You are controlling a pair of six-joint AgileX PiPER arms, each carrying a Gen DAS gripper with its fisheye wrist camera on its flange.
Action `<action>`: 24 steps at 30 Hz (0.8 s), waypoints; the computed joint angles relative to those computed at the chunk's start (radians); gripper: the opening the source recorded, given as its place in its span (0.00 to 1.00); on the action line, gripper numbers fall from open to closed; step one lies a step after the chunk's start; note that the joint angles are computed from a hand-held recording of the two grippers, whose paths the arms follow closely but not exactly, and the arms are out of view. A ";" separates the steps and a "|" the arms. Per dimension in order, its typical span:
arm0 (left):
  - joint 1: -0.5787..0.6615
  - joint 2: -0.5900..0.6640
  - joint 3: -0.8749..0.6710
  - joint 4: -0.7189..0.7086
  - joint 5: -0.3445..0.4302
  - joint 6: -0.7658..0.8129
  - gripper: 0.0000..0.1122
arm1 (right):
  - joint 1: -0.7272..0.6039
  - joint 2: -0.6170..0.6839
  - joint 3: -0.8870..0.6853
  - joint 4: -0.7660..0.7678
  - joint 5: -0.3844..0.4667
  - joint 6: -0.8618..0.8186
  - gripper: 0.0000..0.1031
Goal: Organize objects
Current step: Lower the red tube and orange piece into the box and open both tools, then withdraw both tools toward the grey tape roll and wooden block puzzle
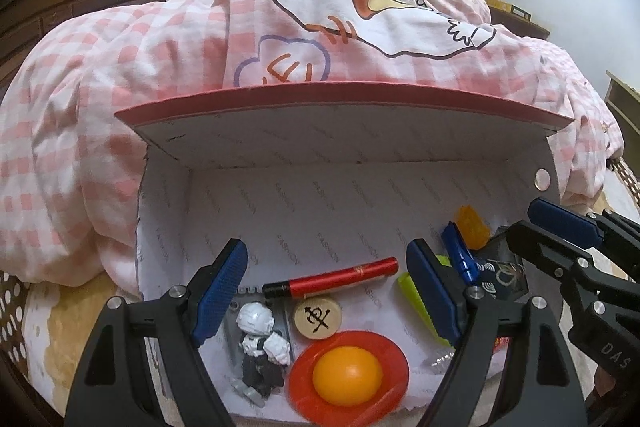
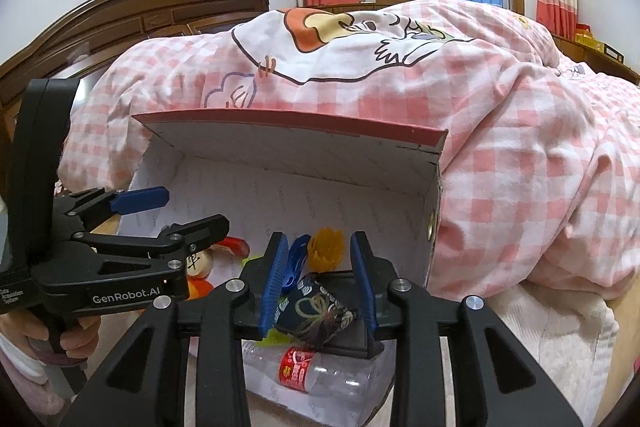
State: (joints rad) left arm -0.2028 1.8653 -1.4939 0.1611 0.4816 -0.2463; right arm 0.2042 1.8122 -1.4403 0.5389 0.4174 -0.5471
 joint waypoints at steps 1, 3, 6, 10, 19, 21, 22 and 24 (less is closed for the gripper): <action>-0.001 -0.005 0.008 0.002 -0.003 -0.001 0.74 | 0.000 -0.007 0.009 0.008 -0.002 -0.007 0.33; -0.005 -0.014 0.019 0.012 -0.002 -0.009 0.74 | 0.000 -0.023 0.028 0.020 -0.008 -0.016 0.34; -0.011 -0.035 0.039 0.014 -0.002 -0.013 0.74 | 0.000 -0.050 0.060 0.048 -0.012 -0.038 0.35; -0.022 -0.081 0.090 0.016 -0.009 -0.016 0.74 | 0.001 -0.100 0.123 0.080 -0.017 -0.062 0.36; -0.064 -0.217 0.245 0.069 -0.032 -0.081 0.74 | 0.012 -0.255 0.305 0.110 -0.025 -0.090 0.36; -0.071 -0.258 0.292 0.066 -0.044 -0.088 0.74 | 0.016 -0.299 0.348 0.106 -0.029 -0.083 0.36; -0.078 -0.281 0.318 0.070 -0.047 -0.097 0.74 | 0.017 -0.318 0.368 0.103 -0.032 -0.080 0.36; -0.092 -0.318 0.357 0.088 -0.048 -0.119 0.74 | 0.020 -0.360 0.410 0.087 -0.038 -0.063 0.36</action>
